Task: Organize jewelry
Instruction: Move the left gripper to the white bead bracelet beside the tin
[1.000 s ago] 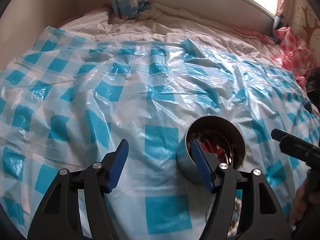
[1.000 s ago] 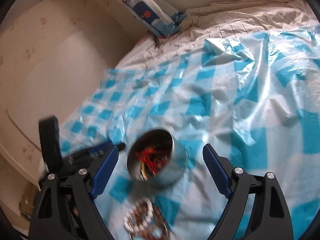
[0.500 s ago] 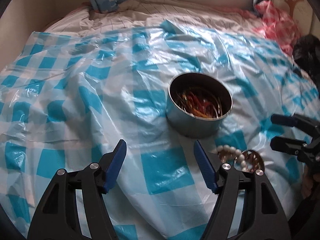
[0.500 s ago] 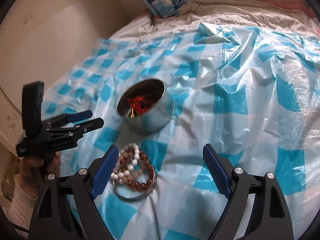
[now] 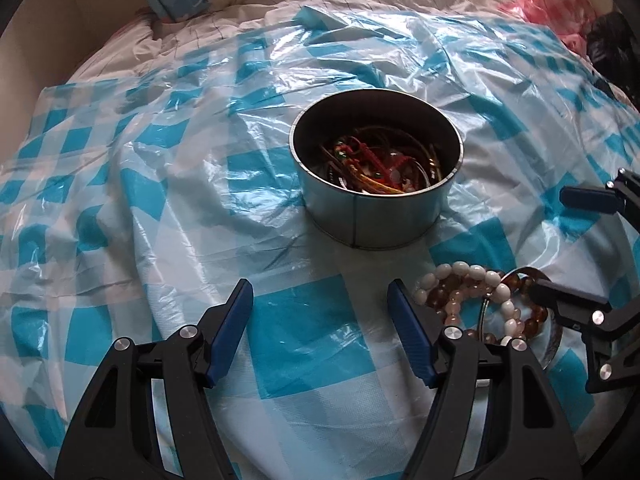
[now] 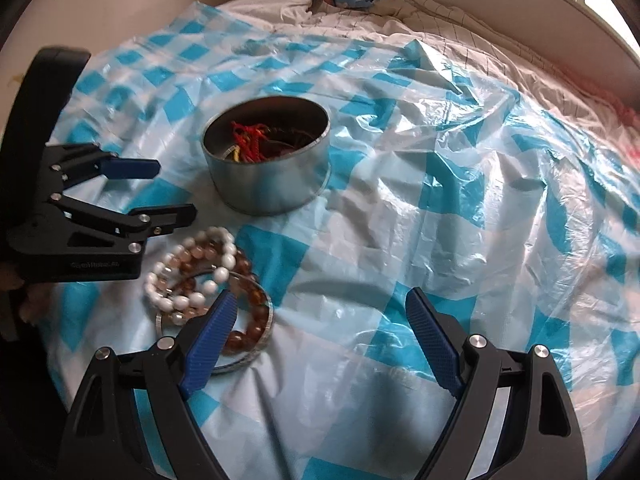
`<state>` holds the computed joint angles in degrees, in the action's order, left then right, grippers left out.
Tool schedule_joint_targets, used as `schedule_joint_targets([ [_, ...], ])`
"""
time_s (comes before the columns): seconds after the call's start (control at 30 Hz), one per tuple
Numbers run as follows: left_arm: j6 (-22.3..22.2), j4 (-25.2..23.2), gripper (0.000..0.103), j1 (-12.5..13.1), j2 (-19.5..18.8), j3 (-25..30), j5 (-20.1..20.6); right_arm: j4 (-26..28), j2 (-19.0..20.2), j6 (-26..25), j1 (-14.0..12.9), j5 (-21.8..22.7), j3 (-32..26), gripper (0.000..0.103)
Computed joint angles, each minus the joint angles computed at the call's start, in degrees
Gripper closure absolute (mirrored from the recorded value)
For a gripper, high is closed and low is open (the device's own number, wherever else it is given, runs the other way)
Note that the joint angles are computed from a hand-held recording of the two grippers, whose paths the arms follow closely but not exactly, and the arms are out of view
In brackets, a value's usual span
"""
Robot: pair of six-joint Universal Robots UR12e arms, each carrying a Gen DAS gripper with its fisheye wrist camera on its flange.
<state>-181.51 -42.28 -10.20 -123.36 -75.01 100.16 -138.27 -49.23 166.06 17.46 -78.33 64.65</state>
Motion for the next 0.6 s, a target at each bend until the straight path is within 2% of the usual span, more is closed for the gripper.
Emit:
schedule_joint_targets([
  [0.23, 0.9, 1.1, 0.037, 0.1, 0.4, -0.5, -2.7, -0.1, 0.1, 1.2, 0.1, -2.4, -0.1, 0.020],
  [0.47, 2.5, 0.9, 0.037, -0.1, 0.4, -0.6, -3.6, 0.1, 0.3, 1.1, 0.1, -3.1, -0.5, 0.018],
  [0.6, 2.1, 1.0, 0.037, 0.5, 0.8, -1.0, -6.3, 0.2, 0.4, 0.7, 0.2, -3.1, -0.6, 0.017],
])
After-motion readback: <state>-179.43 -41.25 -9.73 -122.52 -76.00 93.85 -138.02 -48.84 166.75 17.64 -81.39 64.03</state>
